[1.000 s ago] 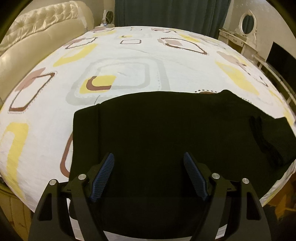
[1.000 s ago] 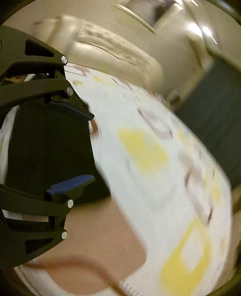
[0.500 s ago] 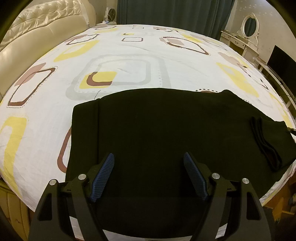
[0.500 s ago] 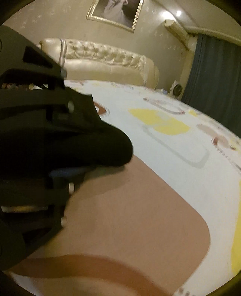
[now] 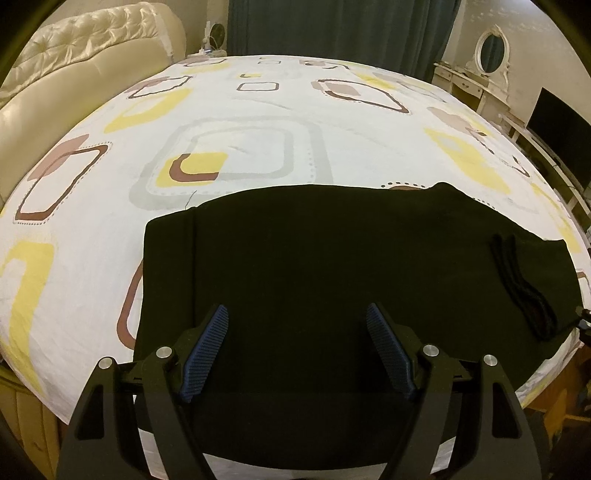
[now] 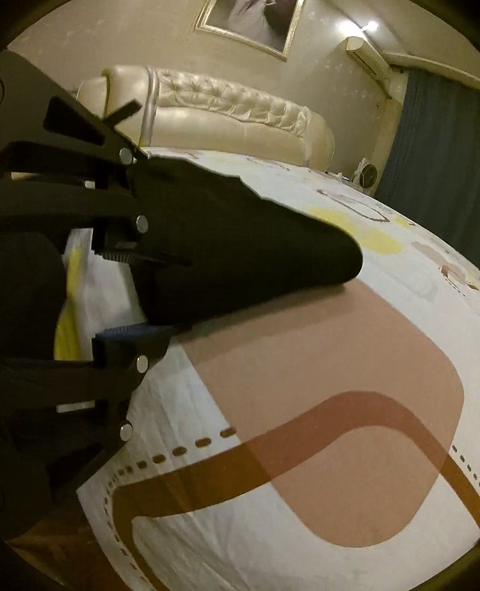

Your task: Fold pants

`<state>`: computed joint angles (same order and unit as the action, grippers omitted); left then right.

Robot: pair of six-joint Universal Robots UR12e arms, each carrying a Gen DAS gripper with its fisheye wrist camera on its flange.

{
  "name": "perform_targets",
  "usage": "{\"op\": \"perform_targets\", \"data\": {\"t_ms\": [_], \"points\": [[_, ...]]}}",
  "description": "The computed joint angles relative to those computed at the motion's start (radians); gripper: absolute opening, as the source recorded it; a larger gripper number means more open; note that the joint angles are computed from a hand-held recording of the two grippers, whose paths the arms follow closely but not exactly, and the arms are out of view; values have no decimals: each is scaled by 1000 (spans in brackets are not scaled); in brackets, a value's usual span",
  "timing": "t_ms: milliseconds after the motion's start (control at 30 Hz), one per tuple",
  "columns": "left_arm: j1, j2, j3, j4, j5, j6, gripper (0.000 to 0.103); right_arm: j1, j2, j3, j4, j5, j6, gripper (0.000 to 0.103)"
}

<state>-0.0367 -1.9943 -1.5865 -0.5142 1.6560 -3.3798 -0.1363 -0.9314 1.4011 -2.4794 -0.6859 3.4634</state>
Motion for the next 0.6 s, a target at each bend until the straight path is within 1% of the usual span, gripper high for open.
{"op": "perform_targets", "data": {"t_ms": [33,67,133,200,233,267,300,333,367,400,433,467,500,533,567,600], "points": [[0,1,-1,0,2,-1,77,-3,3,11,-36,15,38,25],[0,1,-1,0,2,-1,77,-5,3,13,-41,19,44,25],[0,2,-2,-1,7,-2,77,-8,-3,17,-38,26,49,33],[2,5,-4,4,8,-3,77,-12,-19,25,-34,8,55,38],[4,8,-6,13,7,-3,77,-10,-35,30,-42,-41,56,38],[7,12,-9,23,6,-6,77,-6,-55,40,-82,-109,74,38],[9,15,-11,29,3,-9,77,-2,-63,45,-113,-135,87,38],[16,20,-14,37,-7,-19,77,0,-74,54,-172,-153,110,41],[23,26,-19,46,-21,-32,77,3,-76,56,-224,-147,134,44],[31,31,-24,54,-31,-45,77,6,-73,56,-287,-117,164,51],[37,35,-27,58,-36,-53,77,10,-66,51,-328,-85,186,57],[43,40,-31,59,-46,-59,77,15,-56,43,-355,-44,200,57],[51,45,-34,58,-61,-64,77,20,-46,34,-361,-6,201,57],[63,51,-40,53,-84,-70,77,30,-31,17,-327,40,165,57],[74,58,-46,51,-99,-80,77,37,-27,10,-301,48,137,57],[82,63,-53,53,-106,-89,77,49,-21,0,-249,47,81,57]]}}
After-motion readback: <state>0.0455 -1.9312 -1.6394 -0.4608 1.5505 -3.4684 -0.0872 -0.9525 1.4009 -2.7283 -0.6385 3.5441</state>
